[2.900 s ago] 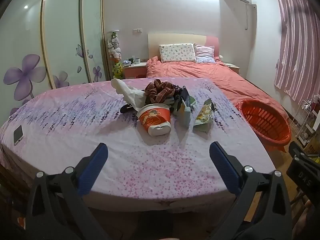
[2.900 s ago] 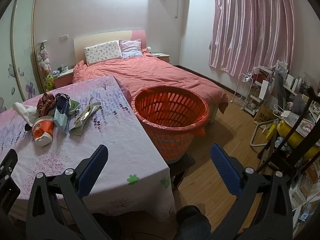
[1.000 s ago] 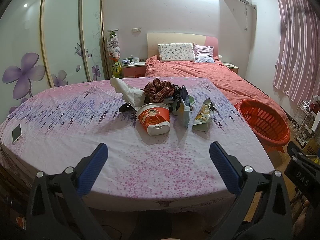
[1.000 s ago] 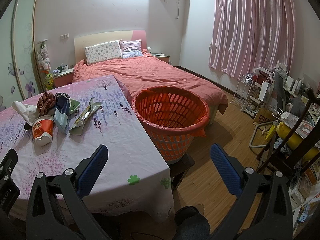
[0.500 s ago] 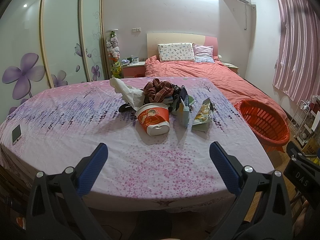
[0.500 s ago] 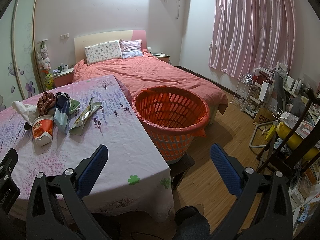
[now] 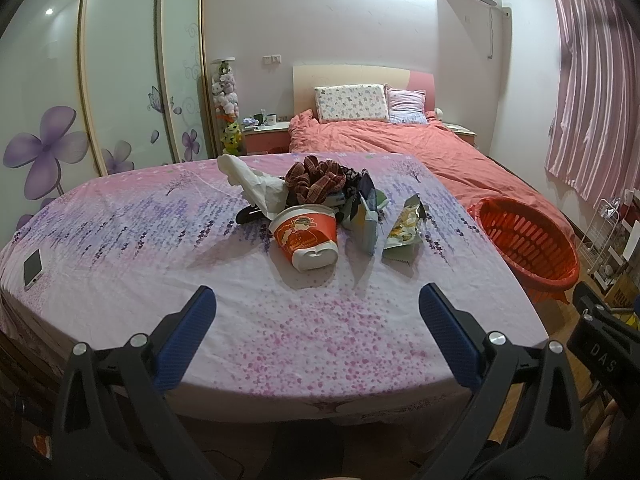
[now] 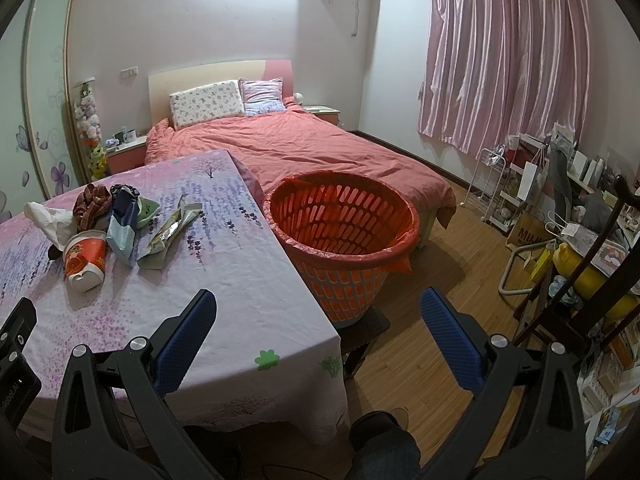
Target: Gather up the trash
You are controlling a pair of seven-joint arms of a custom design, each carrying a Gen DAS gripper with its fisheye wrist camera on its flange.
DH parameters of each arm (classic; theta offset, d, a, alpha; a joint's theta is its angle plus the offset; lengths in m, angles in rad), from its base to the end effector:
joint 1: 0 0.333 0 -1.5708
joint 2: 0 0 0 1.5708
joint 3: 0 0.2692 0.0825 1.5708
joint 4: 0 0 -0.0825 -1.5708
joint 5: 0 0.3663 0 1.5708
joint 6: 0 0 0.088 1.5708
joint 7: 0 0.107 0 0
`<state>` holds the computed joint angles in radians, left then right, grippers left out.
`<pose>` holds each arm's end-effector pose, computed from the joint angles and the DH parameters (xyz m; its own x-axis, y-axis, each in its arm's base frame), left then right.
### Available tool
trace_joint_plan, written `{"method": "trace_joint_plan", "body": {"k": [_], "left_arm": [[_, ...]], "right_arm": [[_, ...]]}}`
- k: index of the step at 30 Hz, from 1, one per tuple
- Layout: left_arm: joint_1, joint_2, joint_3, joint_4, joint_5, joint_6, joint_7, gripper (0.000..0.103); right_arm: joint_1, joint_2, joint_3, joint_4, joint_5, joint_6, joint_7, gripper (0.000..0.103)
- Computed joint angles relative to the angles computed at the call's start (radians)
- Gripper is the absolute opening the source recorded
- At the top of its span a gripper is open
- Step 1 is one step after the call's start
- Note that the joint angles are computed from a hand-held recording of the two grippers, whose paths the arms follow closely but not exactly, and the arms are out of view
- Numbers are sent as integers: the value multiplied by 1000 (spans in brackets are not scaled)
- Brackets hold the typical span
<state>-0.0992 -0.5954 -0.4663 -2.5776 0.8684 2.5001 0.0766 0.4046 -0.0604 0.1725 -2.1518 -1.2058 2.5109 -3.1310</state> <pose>0.3539 -0.2319 0.4530 0.3303 -0.9435 -0.0276 -0.5416 -0.1655 -0.8242 0.4534 0.3050 0.4292 -0.1440 -0.9886 0.0430 -0.5787 0.0488 -0.8141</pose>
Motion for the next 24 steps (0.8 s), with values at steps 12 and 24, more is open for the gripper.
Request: {"method": "trace_joint_plan", "body": {"k": [12,24], "left_arm": [[4,23,11,4,6,13,-9,99],[129,39,91,-65,-8,229,28,99]], "right_arm": [[3,14,-7,9,5,2,-5,101],[11,168,-64,136,57,174,-139,101]]}}
